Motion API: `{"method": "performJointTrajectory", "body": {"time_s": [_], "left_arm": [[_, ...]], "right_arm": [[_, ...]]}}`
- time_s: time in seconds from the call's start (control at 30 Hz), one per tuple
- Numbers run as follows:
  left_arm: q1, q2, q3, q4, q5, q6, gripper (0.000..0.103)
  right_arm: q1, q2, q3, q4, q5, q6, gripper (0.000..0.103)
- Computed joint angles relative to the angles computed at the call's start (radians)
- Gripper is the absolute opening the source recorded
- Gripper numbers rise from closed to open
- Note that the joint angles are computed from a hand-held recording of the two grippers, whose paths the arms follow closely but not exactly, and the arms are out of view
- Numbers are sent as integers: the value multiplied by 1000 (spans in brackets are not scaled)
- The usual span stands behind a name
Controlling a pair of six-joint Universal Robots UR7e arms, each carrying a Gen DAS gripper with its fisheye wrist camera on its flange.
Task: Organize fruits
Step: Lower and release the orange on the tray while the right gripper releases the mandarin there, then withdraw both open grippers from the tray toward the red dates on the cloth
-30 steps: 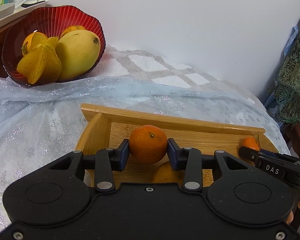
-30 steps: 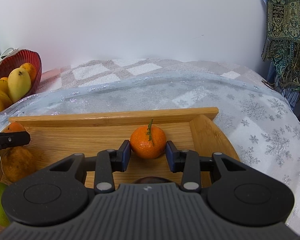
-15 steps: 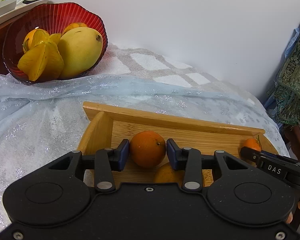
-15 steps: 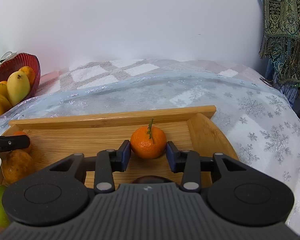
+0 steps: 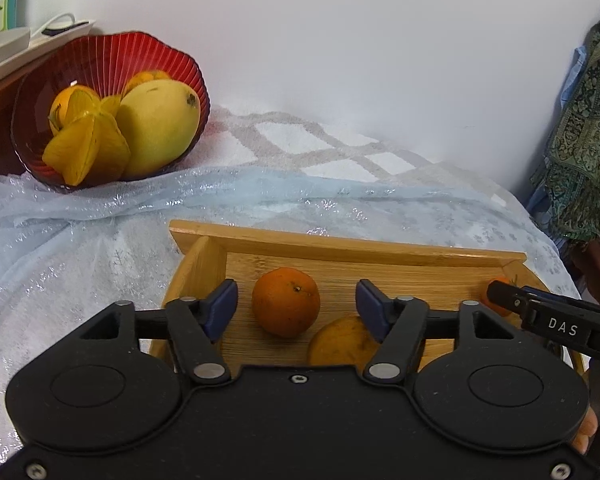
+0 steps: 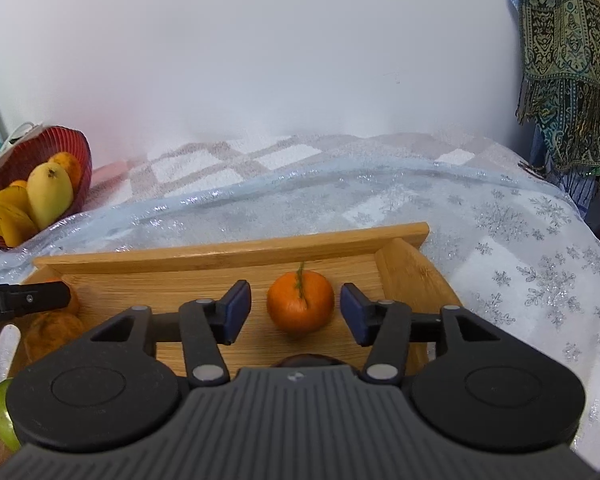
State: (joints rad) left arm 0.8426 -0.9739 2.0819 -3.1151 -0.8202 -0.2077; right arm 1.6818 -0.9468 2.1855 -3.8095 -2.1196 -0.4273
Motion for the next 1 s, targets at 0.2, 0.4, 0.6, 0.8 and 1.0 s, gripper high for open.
{"method": "performJointTrajectory", "body": {"time_s": [0.2, 0.4, 0.6, 0.8, 1.0], "left_arm": [[-32, -17, 33, -35, 24, 21, 72], [-68, -33, 72, -62, 40, 35, 77], [-103, -49, 120, -79, 56, 33, 82], [-132, -73, 175, -98, 69, 4, 84], [-169, -88, 222, -121, 101, 22, 87]], "right_arm": [[18, -15, 30, -62, 6, -15, 75], [29, -23, 64, -126, 7, -31, 83], [38, -22, 95, -186, 5, -47, 87], [47, -37, 131, -226, 17, -32, 90], [60, -38, 166, -267, 11, -52, 92]]}}
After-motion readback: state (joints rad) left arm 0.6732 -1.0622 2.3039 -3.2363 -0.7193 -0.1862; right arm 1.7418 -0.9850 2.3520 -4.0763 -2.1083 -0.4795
